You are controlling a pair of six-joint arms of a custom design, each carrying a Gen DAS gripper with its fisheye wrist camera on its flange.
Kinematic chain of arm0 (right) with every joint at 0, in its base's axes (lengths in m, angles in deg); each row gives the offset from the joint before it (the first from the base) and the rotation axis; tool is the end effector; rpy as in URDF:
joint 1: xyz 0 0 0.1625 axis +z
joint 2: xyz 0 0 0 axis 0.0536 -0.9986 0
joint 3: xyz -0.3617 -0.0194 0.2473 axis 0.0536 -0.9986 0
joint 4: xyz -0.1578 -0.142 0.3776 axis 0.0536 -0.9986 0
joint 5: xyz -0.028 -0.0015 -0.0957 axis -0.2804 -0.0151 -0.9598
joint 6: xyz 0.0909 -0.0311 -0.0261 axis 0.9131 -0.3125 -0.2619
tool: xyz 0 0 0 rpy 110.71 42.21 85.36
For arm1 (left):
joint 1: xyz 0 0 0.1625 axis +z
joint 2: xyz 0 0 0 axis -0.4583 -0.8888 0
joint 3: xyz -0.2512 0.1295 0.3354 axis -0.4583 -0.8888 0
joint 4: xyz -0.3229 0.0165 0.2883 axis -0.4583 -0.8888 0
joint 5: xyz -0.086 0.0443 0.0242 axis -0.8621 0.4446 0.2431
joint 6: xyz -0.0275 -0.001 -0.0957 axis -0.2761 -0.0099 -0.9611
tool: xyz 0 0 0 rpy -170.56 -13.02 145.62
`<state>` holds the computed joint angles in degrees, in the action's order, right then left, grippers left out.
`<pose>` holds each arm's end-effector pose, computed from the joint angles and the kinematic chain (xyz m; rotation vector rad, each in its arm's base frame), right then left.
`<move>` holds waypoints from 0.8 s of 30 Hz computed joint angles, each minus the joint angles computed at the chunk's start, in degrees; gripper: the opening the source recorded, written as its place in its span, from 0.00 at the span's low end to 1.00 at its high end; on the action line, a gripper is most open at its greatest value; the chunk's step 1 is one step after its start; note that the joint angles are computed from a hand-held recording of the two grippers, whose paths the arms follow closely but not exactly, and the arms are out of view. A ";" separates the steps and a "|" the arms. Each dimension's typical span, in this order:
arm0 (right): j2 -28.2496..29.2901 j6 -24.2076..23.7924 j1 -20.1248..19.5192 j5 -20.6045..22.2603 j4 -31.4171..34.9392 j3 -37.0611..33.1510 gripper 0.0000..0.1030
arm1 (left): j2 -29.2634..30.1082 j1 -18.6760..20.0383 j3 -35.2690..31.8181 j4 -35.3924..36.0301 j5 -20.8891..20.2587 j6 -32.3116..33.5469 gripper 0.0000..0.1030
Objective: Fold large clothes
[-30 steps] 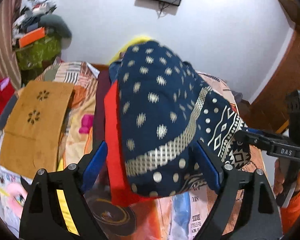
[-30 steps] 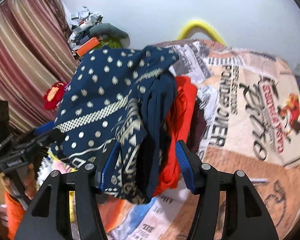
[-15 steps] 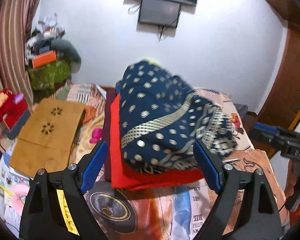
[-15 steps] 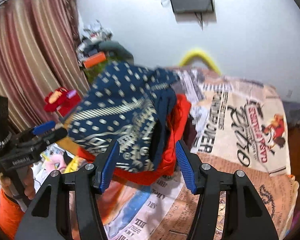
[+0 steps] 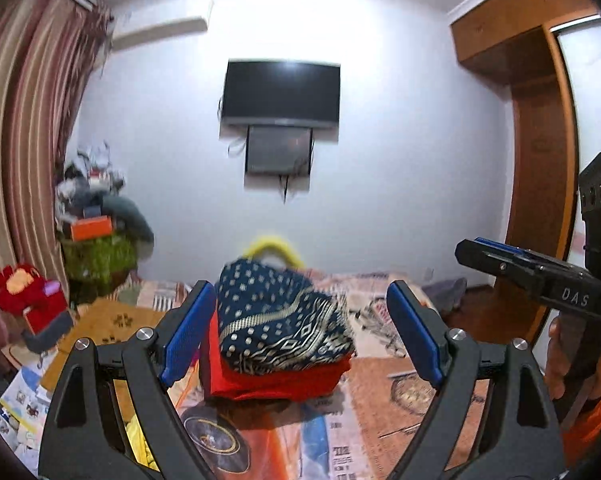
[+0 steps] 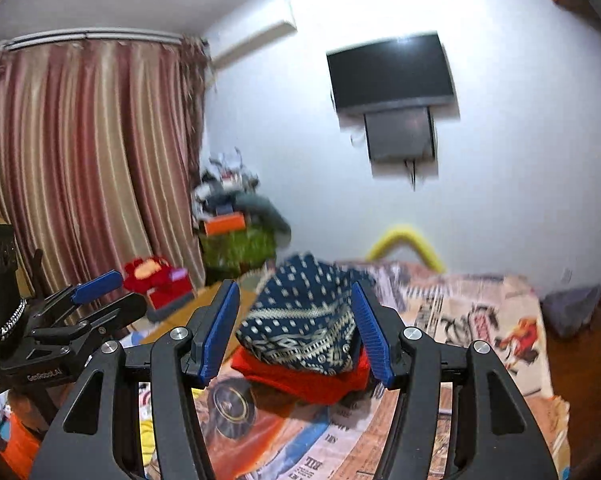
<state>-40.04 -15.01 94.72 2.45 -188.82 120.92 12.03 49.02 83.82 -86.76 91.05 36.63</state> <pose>0.2599 -0.6215 0.4624 -1.5831 2.3355 -1.0273 -0.5654 -0.4750 0.1331 0.2314 1.6411 -1.6651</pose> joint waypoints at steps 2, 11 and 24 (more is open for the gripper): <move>-2.16 0.15 -0.51 2.11 -1.42 2.20 0.53 | 1.45 -1.26 -0.66 -1.56 2.06 1.89 0.85; -7.29 -0.46 -1.98 3.35 -12.84 10.83 0.83 | 9.15 -4.43 -4.37 -16.46 9.08 13.88 0.99; -8.59 -1.85 -1.80 -0.53 -16.38 13.41 1.00 | 10.85 -4.59 -3.66 -28.22 9.01 18.02 1.00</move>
<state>-48.63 -16.86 92.92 1.92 -205.20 134.33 22.88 44.43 80.16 -114.98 100.06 54.66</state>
